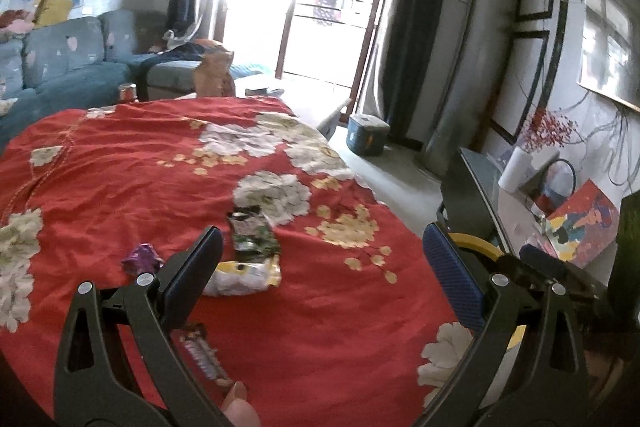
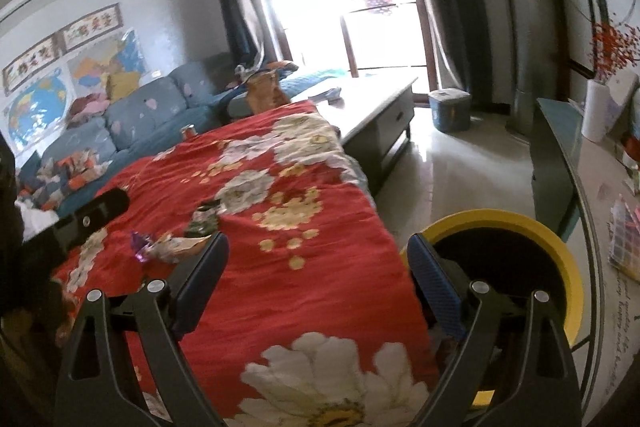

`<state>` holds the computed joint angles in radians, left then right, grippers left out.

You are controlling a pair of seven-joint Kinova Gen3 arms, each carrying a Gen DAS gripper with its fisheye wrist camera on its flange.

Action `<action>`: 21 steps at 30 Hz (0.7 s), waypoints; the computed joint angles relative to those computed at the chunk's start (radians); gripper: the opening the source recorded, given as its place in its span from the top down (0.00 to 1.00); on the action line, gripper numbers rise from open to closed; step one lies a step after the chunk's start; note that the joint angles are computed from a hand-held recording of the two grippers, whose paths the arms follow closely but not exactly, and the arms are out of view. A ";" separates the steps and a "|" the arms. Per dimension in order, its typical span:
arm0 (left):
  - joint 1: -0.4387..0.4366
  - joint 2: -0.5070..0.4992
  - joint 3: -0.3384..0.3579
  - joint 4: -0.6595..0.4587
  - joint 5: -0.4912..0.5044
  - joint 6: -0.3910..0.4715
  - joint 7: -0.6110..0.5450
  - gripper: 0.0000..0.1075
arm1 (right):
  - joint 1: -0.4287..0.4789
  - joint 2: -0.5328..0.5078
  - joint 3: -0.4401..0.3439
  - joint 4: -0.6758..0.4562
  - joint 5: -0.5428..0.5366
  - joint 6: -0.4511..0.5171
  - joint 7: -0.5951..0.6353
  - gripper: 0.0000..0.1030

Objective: Collect trash
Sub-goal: 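Move both open tools back to the remaining wrappers on the bed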

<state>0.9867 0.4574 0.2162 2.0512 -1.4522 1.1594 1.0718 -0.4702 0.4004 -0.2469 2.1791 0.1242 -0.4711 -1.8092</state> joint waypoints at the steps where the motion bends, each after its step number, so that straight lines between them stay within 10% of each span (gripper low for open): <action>1: 0.002 -0.002 0.000 0.004 0.006 0.005 0.003 0.14 | -0.006 0.000 -0.002 -0.002 0.002 0.002 0.003 0.15; 21: -0.040 -0.101 0.041 0.160 0.151 0.003 -0.002 0.14 | -0.129 0.032 -0.025 -0.116 0.006 0.121 0.115 0.15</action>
